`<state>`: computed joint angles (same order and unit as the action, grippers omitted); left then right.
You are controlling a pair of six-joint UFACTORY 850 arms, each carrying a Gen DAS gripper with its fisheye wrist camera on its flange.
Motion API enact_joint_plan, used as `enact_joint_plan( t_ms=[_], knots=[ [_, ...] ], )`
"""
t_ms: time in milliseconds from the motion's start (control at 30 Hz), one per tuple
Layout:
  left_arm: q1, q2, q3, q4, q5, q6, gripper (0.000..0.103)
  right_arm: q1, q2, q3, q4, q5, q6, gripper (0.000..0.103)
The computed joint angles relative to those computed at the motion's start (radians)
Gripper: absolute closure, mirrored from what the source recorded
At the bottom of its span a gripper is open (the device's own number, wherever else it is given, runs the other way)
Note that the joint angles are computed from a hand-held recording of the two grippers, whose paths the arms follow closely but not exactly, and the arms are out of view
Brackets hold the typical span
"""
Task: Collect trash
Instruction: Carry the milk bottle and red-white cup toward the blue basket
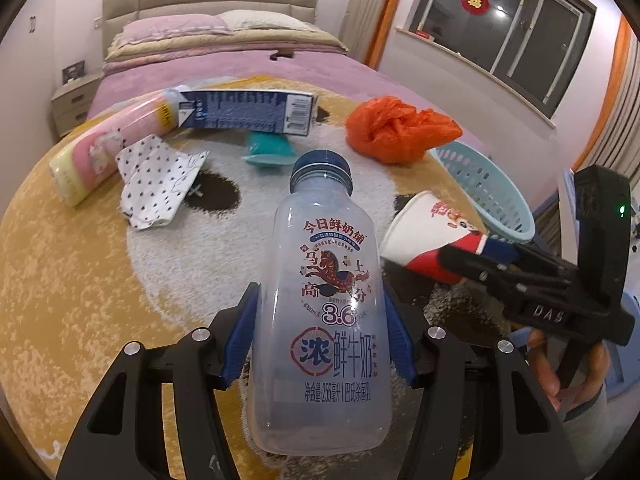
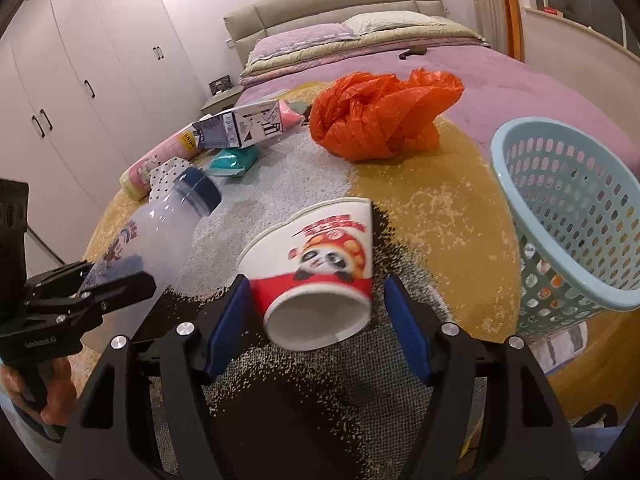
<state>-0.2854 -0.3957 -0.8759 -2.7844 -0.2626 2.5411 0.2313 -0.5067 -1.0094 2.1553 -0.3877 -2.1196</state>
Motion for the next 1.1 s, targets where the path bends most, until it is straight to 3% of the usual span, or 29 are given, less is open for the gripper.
enact_joint_plan(
  t_ms=[67,100,400,700,900,1100],
  knots=[
    [-0.005,-0.002,-0.009,0.01,0.003,-0.009,0.047,0.0,0.0,0.002,-0.011,-0.006,-0.005,0.038],
    [-0.007,-0.005,-0.014,0.006,0.005,-0.007,0.047,0.003,0.004,0.009,0.015,-0.007,-0.04,0.046],
    [-0.053,-0.02,-0.073,-0.125,0.005,0.122,0.047,-0.002,0.085,0.08,0.332,-0.032,-0.388,0.046],
    [-0.084,-0.091,-0.252,0.082,-0.001,-0.083,0.047,-0.098,0.144,0.096,0.562,-0.074,-0.56,0.046],
    [-0.126,-0.193,-0.437,0.395,0.003,-0.363,0.047,-0.173,0.11,0.04,0.64,-0.04,-0.557,0.046],
    [-0.161,-0.329,-0.652,0.832,0.01,-0.8,0.047,-0.226,0.051,-0.041,0.688,0.024,-0.542,0.046]
  ],
)
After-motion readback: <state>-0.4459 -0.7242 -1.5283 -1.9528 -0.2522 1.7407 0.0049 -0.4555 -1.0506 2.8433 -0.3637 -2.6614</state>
